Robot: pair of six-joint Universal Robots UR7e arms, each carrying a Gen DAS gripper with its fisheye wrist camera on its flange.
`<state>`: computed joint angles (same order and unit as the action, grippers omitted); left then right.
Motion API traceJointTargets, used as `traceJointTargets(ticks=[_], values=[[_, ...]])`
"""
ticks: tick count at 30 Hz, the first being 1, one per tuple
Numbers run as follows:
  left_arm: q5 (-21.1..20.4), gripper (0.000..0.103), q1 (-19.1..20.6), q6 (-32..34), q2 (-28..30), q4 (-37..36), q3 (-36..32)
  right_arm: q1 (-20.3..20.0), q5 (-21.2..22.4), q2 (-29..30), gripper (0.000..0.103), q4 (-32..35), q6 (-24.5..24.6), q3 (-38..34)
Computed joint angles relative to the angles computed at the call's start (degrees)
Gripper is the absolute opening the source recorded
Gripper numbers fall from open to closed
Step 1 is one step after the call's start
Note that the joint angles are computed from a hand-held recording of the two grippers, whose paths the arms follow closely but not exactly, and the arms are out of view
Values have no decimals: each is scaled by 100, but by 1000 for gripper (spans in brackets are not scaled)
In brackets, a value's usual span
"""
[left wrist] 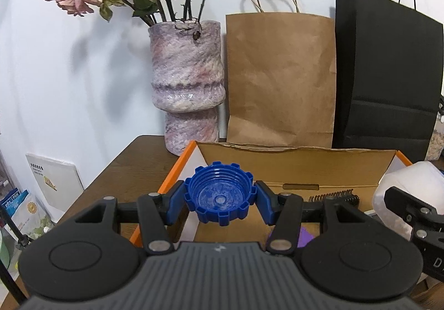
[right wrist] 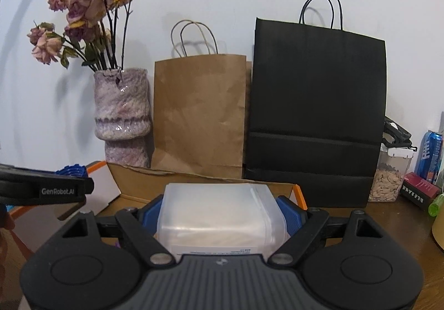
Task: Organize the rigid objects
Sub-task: 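Open both tools to drop the blue cap and container into the box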
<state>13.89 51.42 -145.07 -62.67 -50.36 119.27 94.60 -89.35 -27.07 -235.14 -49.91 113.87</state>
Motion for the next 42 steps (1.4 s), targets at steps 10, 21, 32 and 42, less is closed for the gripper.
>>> traceJointTargets(ticks=[10, 21, 32, 42], values=[[-65, 90, -36, 916, -50, -1145, 301, 0, -219, -48, 89, 256, 17, -25], [-79, 103, -79, 1340, -123, -1812, 491, 0, -282, -14, 103, 148, 97, -61], [-182, 103, -181, 1606, -222, -2222, 683, -1, -271, -27, 103, 65, 48, -4], [-389, 103, -457, 2534, -359, -3477, 1182, -69, -110, -145, 103, -197, -135, 304]])
